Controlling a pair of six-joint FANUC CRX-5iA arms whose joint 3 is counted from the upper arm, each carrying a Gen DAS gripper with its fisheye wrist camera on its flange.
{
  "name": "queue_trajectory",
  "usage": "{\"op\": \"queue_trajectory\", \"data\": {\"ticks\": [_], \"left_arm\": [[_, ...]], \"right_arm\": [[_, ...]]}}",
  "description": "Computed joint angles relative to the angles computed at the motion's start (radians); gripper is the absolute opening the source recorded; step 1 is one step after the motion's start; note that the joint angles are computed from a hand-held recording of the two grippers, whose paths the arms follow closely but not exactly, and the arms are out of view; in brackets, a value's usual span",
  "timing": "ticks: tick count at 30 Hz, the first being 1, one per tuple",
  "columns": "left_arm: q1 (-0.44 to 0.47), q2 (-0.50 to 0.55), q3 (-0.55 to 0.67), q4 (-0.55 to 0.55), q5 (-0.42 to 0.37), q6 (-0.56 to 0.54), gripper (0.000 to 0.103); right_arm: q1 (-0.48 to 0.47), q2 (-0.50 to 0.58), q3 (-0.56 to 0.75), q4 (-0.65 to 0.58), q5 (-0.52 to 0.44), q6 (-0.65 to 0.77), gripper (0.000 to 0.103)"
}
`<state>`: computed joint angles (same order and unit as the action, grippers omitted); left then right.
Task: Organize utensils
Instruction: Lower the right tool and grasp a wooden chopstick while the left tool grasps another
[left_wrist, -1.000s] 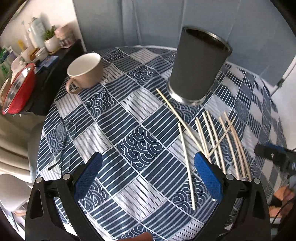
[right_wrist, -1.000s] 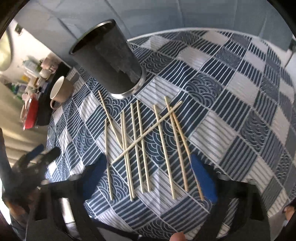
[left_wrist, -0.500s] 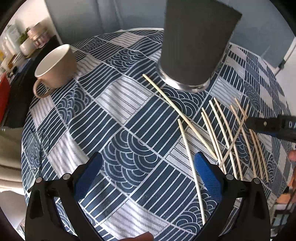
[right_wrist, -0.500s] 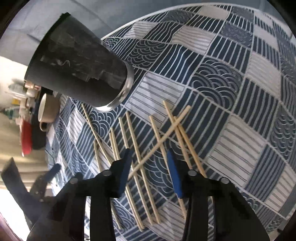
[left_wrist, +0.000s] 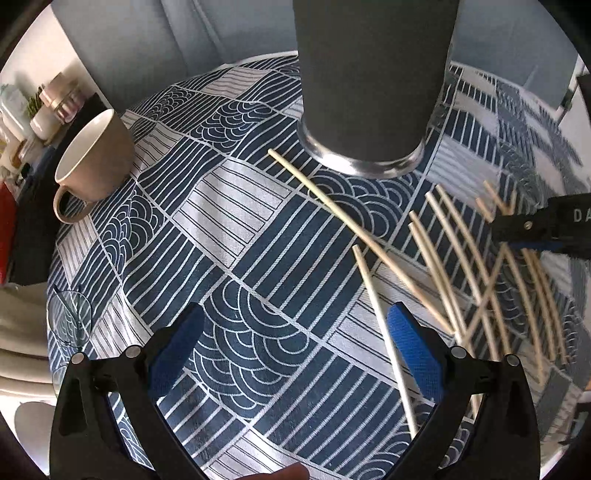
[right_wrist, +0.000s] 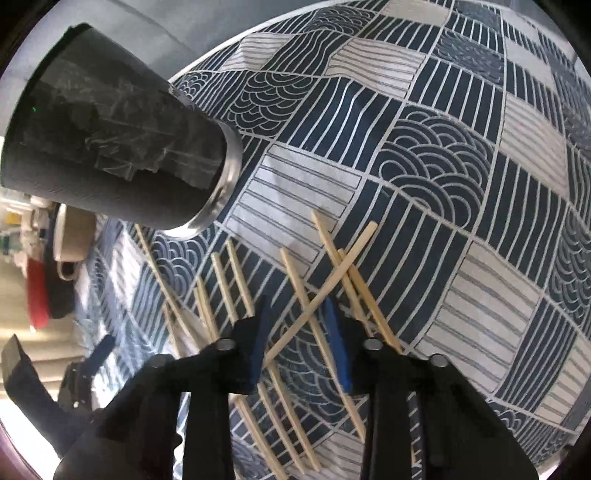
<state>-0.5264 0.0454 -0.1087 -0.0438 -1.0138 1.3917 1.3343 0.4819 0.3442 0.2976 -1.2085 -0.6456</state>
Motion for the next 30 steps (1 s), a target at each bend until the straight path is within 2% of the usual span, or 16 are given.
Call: {"op": "queue_trajectory", "data": {"ticks": [3, 5, 7, 10, 13, 15, 19, 21, 24, 30], "left_arm": [[-0.01, 0.019, 0.009, -0.017, -0.015, 0.022, 0.098], [-0.006, 0.01, -0.01, -0.006, 0.01, 0.03, 0.098], [0.0, 0.006, -0.023, 0.008, 0.024, 0.03, 0.098], [0.041, 0.009, -0.045, 0.098, 0.017, 0.007, 0.091], [0.043, -0.001, -0.049, 0.108, 0.022, -0.018, 0.075], [0.04, -0.009, -0.053, 0.115, 0.024, -0.043, 0.056], [0.045, -0.015, -0.059, 0.148, 0.014, -0.111, 0.034], [0.055, -0.009, -0.049, 0.16, -0.014, -0.121, 0.011], [0.08, -0.001, -0.049, 0.202, -0.045, -0.13, 0.005], [0.135, -0.007, -0.061, 0.265, -0.084, -0.151, 0.004]], "right_arm": [[-0.006, 0.036, 0.058, -0.011, -0.064, 0.062, 0.013], [-0.003, 0.046, 0.072, -0.011, -0.087, 0.088, 0.007], [0.001, 0.041, 0.056, 0.005, -0.073, 0.092, 0.006], [0.007, 0.027, 0.022, 0.024, -0.045, 0.093, 0.005], [0.01, 0.017, 0.005, 0.029, -0.033, 0.094, 0.005], [0.018, 0.004, -0.012, 0.041, -0.027, 0.078, 0.005], [0.04, -0.029, -0.054, 0.067, -0.012, 0.055, 0.005], [0.047, -0.038, -0.061, 0.078, -0.01, 0.061, 0.005], [0.059, -0.052, -0.075, 0.098, 0.001, 0.055, 0.005], [0.079, -0.075, -0.094, 0.132, 0.015, 0.038, 0.005]]}}
